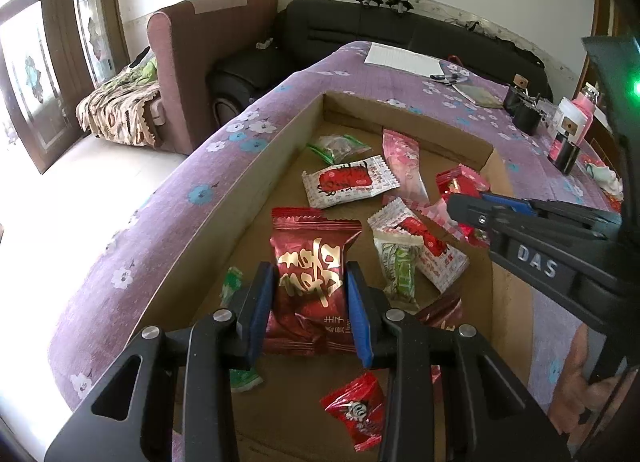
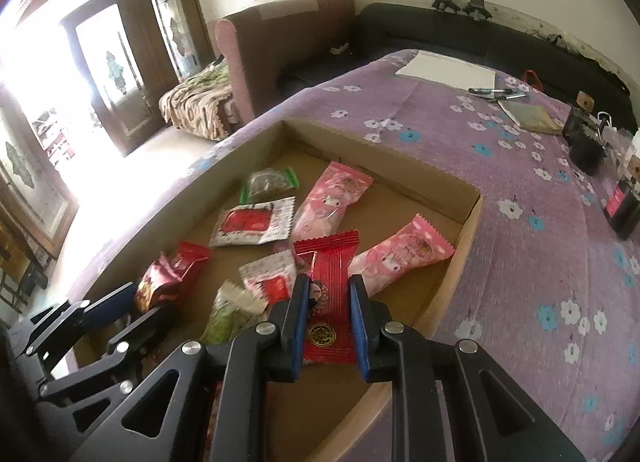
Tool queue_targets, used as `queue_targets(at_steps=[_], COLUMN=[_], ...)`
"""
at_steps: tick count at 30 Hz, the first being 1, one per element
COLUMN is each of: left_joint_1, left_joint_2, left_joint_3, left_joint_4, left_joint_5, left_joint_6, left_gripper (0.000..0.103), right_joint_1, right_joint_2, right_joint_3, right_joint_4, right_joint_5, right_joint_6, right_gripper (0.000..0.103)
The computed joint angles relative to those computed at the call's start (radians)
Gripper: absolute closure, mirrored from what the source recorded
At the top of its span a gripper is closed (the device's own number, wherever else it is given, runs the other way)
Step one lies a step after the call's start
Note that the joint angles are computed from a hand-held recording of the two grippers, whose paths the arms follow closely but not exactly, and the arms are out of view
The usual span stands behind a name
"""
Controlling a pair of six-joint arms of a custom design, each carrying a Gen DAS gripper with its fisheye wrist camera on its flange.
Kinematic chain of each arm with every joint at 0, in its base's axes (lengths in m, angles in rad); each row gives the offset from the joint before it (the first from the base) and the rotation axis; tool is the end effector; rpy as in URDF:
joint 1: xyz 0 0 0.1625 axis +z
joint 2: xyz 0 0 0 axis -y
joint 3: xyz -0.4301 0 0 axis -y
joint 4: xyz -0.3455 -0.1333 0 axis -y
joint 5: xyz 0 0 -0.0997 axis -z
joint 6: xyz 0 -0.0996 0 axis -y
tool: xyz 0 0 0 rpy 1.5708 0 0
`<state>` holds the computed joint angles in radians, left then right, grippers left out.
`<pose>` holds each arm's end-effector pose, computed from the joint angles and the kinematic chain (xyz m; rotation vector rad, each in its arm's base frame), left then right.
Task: Organize snacks
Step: 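Open both tools to drop the red packets into the box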
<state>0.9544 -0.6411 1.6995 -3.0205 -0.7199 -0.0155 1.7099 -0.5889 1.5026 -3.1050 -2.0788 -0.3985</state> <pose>-0.1951 -0.6355 0.0959 0.4912 2.2945 -0.7693 0.1811 -0.6819 0.1150 0.4591 -2.4428 0.7043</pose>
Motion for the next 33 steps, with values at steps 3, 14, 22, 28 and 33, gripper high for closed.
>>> queue_targets(at_steps=[3,14,22,28,33], left_joint_1=[0.000,0.003,0.005,0.009,0.006], left_joint_2=[0.004,0.017,0.014,-0.003,-0.040], left_joint_3=[-0.005,-0.023,-0.026,-0.022,0.019], left_joint_4=[0.002,0.004,0.010,0.049,-0.004], left_joint_5=[-0.001,0.013,0.010,-0.008,-0.073], left_joint_6=[0.003,0.011,-0.012,-0.057,-0.074], left_gripper=[0.069,0.069,0.067,0.061,0.061], right_joint_1=[-0.008,-0.012,-0.014,-0.009,-0.008], right_joint_2=[0.010,0.033,0.016,-0.007,-0.034], right_joint_3=[-0.030,-0.073,-0.057,-0.029,-0.003], right_joint_4=[0.025,0.044,0.045,0.021,-0.007], right_joint_5=[0.008,0.011,0.055,0.082,0.094], right_joint_6=[0.014,0.017,0.025,0.031,0.048], right_gripper=[0.083,0.081,0.081,0.073,0.067])
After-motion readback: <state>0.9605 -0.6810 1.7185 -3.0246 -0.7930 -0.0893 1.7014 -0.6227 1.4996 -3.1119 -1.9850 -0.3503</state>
